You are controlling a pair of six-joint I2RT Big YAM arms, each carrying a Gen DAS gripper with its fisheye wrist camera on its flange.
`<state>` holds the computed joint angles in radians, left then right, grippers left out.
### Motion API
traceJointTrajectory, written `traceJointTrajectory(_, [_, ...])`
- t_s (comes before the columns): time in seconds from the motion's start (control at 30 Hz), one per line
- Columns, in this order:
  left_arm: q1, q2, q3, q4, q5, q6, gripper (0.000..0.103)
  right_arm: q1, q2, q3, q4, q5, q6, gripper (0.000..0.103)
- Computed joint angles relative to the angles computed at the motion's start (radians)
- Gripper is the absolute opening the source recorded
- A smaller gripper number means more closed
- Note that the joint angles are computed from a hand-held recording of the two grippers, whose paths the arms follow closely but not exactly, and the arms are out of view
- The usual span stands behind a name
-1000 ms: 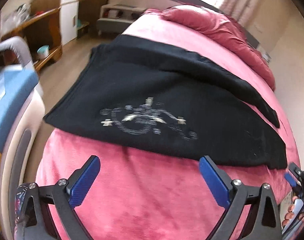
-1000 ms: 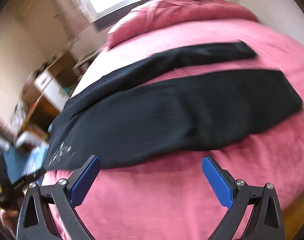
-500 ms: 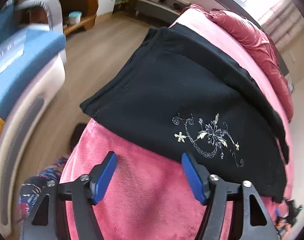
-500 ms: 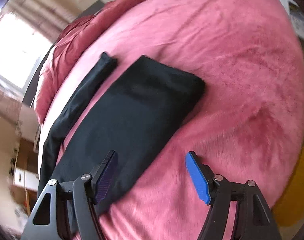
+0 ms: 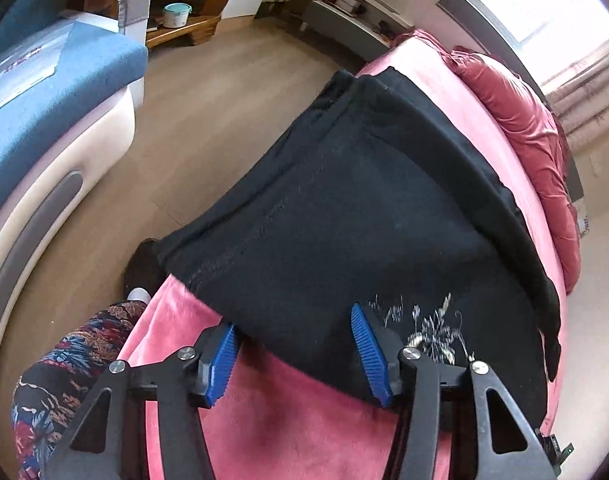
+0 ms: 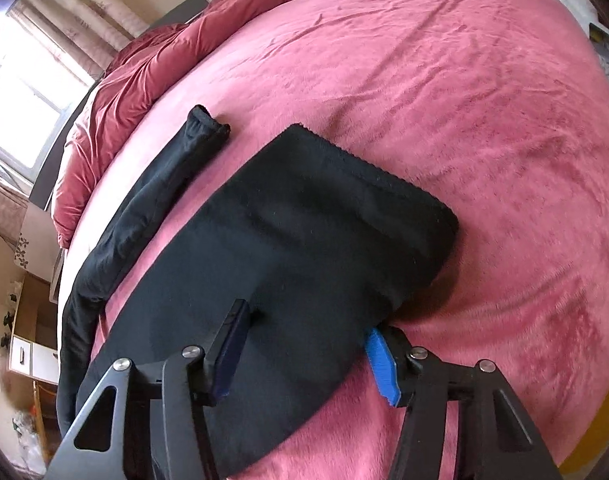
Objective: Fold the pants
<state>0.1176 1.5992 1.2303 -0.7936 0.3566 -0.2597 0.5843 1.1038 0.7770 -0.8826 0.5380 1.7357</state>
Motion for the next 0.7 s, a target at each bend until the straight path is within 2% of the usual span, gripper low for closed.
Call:
traceJointTrajectory(0.03, [-0.003,0.000,0.001,0.008,-0.008,-0.006,0.049,-0.004,0.005,0.005,-0.005,-0.002,-0.006,0.052])
traceJointTrajectory(0.07, [-0.006,0.003,0.004,0.010,-0.023,-0.007,0.033,-0.012,0.011,0.012,-0.010,-0.005,-0.017,0.049])
traceJointTrajectory(0.1, [-0.007,0.003,0.005,0.015,-0.041,-0.008,0.025,-0.018,0.016,0.018,-0.017,-0.006,-0.028,0.040])
traceJointTrajectory(0.13, [-0.004,0.002,0.003,0.023,-0.044,-0.011,0.018,-0.024,0.015,0.020,-0.012,-0.007,-0.046,0.026])
traceJointTrajectory(0.17, [0.001,-0.002,0.003,0.027,-0.038,-0.020,0.012,-0.031,0.011,0.021,-0.002,-0.014,-0.068,0.023])
traceJointTrajectory(0.37, [0.008,-0.067,-0.016,0.051,-0.029,0.036,0.007,-0.034,0.008,0.083,-0.079,0.021,-0.147,0.016])
traceJointTrajectory(0.5, [0.026,-0.116,-0.022,0.053,0.021,0.032,0.006,-0.021,-0.020,0.116,-0.138,0.059,-0.175,0.016])
traceJointTrajectory(0.7, [0.054,-0.169,-0.047,0.039,0.058,0.056,0.006,0.016,-0.057,0.126,-0.219,0.089,-0.138,0.016])
